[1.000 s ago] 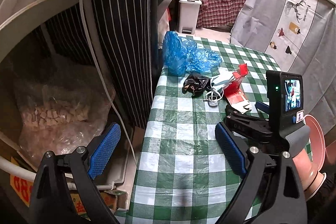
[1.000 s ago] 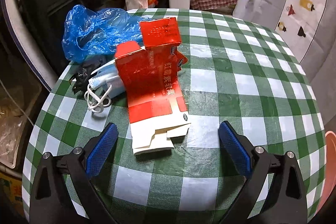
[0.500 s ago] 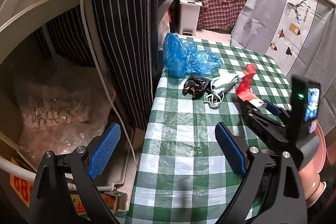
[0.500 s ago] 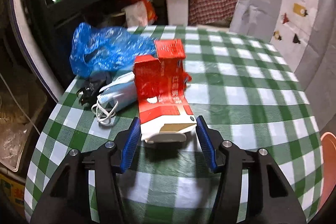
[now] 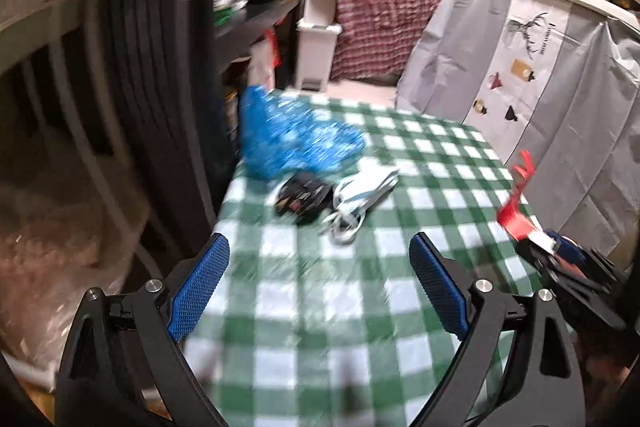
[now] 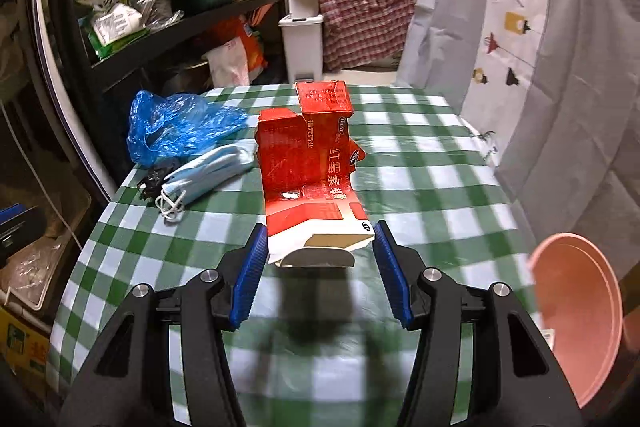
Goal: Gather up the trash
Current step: 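Grasp the white face mask with the left tool while the right tool lifts the carton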
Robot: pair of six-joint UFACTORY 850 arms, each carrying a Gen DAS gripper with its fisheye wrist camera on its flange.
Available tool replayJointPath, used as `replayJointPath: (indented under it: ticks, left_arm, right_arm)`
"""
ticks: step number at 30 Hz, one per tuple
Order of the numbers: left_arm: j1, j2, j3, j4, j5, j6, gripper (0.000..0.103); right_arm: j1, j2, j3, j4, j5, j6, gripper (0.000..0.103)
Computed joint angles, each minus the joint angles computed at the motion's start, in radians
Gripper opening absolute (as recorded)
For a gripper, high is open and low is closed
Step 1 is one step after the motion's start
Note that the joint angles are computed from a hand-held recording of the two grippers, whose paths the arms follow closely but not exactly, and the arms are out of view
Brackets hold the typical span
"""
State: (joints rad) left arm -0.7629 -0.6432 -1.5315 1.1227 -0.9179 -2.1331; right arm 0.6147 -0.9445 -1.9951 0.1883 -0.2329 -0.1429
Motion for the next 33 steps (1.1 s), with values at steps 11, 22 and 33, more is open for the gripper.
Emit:
replayJointPath:
  ticks: [11,22,33]
  left_arm:
    - [0.082,-0.145,-0.139,-0.029,0.178,0.107,0.054]
    - [0.115,-0.211,-0.199,-0.130,0.173,0.141,0.029]
    - [0.098,-0.162,-0.119,-0.009,0.195,-0.017,0.003]
  right_arm:
    - [-0.038,0.053,0.100,-0.018,0.023,0.024,0.054]
    - [-0.048,0.034,0.078,0.042,0.001,-0.026,0.055]
    - [-0.043,0.030,0.078,0.062,0.009,-0.052,0.055]
